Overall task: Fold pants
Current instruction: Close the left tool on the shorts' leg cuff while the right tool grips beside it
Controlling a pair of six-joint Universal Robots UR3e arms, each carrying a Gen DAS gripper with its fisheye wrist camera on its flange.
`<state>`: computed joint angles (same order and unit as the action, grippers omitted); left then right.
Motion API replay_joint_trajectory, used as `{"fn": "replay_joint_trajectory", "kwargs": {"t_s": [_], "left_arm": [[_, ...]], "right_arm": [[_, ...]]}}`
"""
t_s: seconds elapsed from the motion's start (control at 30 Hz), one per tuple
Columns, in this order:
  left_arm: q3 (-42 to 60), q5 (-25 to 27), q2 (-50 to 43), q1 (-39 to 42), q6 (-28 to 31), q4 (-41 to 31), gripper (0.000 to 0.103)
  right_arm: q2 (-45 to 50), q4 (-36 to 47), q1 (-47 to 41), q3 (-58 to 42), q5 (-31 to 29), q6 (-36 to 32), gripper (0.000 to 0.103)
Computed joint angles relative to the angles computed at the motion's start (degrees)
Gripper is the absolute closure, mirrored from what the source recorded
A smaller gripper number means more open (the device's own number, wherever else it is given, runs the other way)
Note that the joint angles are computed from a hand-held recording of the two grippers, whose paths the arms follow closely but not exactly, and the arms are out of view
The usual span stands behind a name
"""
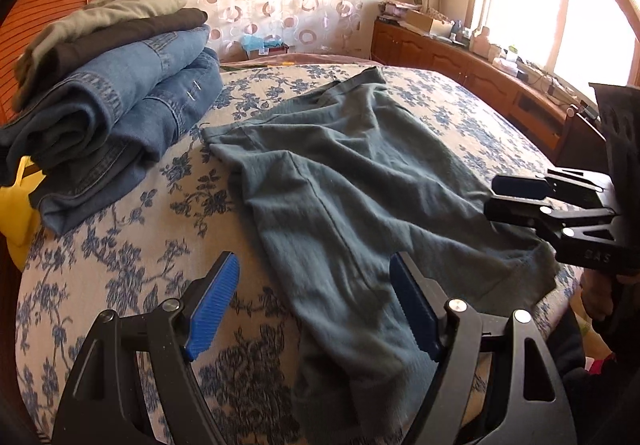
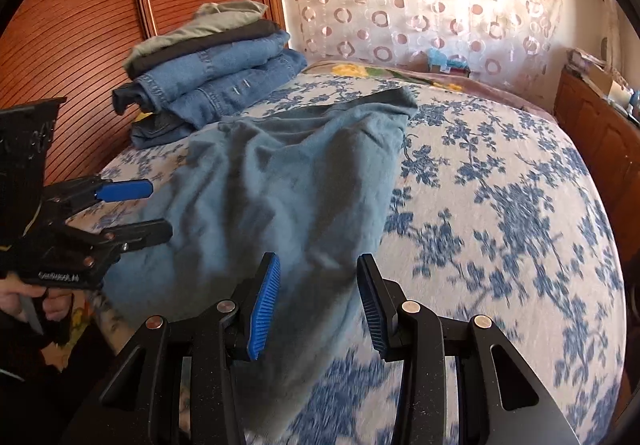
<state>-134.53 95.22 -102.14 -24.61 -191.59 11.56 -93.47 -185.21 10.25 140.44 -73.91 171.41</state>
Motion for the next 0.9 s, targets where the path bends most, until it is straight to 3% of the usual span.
{"fn": "replay_joint_trajectory", "kwargs": {"t_s": [0.33,0.63,0.9], "left_arm": [[-4.2,1.9,2.6,-2.5,-2.2,1.1,0.025],[-7.5,1.9,3.6,-3.5,-5.0,2.6,0.025],[-8.5,-0.5,5.9,-3.9,-5.5,1.3,0.042]], "right_arm": [[-16.3,11.9,-1.4,6.7,0.4,-1.8,0.062],[-21.7,19.2,-3.0,7.8,2.6,-1.5,0.062],[-24.3,23.6,-6.0,9.1,7.9,-3.7,0.065]]}}
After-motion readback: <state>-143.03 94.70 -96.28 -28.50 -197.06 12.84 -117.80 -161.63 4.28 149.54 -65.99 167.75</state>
